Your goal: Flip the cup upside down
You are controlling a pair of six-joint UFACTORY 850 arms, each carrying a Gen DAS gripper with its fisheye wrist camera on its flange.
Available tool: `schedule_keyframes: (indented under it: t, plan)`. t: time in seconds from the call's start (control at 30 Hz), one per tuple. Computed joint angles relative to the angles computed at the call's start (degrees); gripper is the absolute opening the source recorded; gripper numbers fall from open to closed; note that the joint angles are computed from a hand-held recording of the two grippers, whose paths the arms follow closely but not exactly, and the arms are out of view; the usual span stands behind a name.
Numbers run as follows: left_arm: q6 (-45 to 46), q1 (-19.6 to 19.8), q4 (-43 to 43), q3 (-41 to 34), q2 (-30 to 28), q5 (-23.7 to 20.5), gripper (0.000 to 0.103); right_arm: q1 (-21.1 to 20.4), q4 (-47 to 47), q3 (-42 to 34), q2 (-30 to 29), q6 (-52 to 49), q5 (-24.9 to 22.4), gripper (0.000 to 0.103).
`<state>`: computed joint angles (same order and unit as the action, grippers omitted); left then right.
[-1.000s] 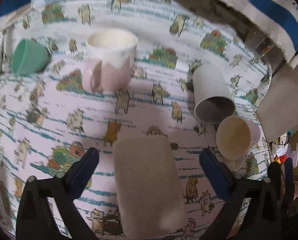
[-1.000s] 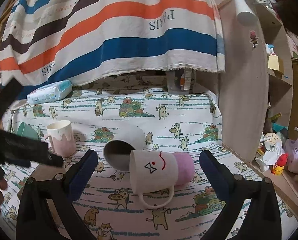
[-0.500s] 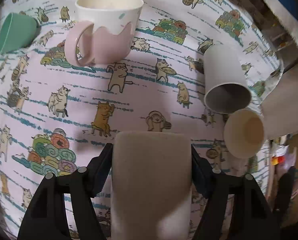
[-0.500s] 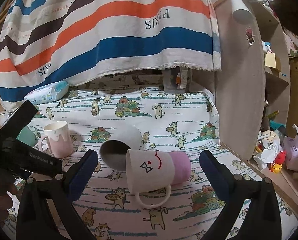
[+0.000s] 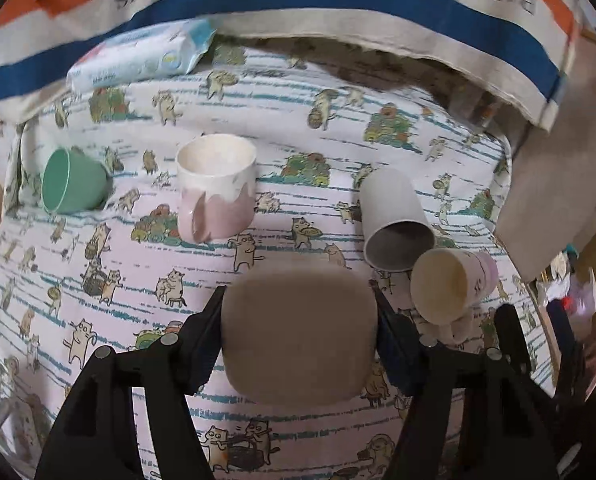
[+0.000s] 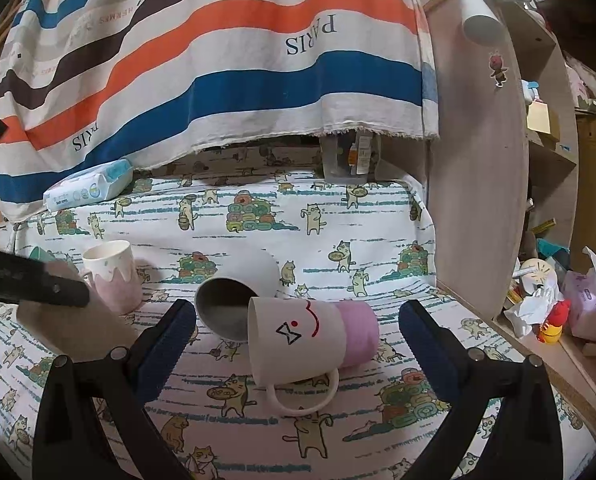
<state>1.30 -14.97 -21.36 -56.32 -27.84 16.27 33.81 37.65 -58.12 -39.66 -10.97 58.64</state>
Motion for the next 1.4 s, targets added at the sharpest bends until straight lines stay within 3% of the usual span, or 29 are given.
schedule_keyframes:
  t: [0.1, 0.37, 0.47, 0.77, 0.83, 0.87, 0.9, 1.03, 1.27, 1.4]
  plan:
    - [-4.21, 0.11, 4.62, 0.77, 0.32, 1.49, 0.066, -0.08, 0.24, -0.04, 0.03, 0.14, -0.19, 0.102]
    - [-0.29, -0.29, 0.81, 1.0, -0.14, 3.49, 0.066, -0.18, 0.75, -0.08, 0.11, 0.17, -0.39, 0.102]
    - [-4.67, 0.01, 5.63, 2.19, -0.36, 6.38, 0.066, -0.12, 1.78, -0.16, 0.08, -0.25, -0.25, 0.102]
    - [0.49, -1.2, 2.89, 3.46, -2.16, 14.39, 0.066, -0.21, 1.38, -0.23, 0.09, -0.08, -0.66, 0.102]
    - [-2.42, -0.99, 7.81, 4.78, -1.85, 18.29, 0.069, -0.2, 1.28, -0.26, 0.11, -0.19, -0.78, 0.102]
    - [-1.55, -1.27, 7.42, 5.53, -1.56, 20.49, 0.074, -0.16, 1.31, -0.24, 0.11, -0.23, -0.71, 0.102]
    - [0.26, -1.69, 5.97, 6.3, -1.27, 22.94, 0.085, -0.18, 1.28, -0.33, 0.07, -0.22, -0.78, 0.102]
    - [2.38, -1.94, 5.25, 9.44, 0.46, 30.52, 0.095, -0.17, 0.99, -0.24, 0.15, -0.14, -0.94, 0.102]
    - [2.12, 0.24, 7.39, 16.76, 3.6, 46.3, 0.102, -0.1, 0.19, -0.3, 0.09, -0.39, -0.88, 0.102]
    - [-0.99, 4.31, 16.6, 21.23, 5.08, 53.03, 0.103, -0.37, -1.62, -0.35, 0.06, 0.09, -1.32, 0.102]
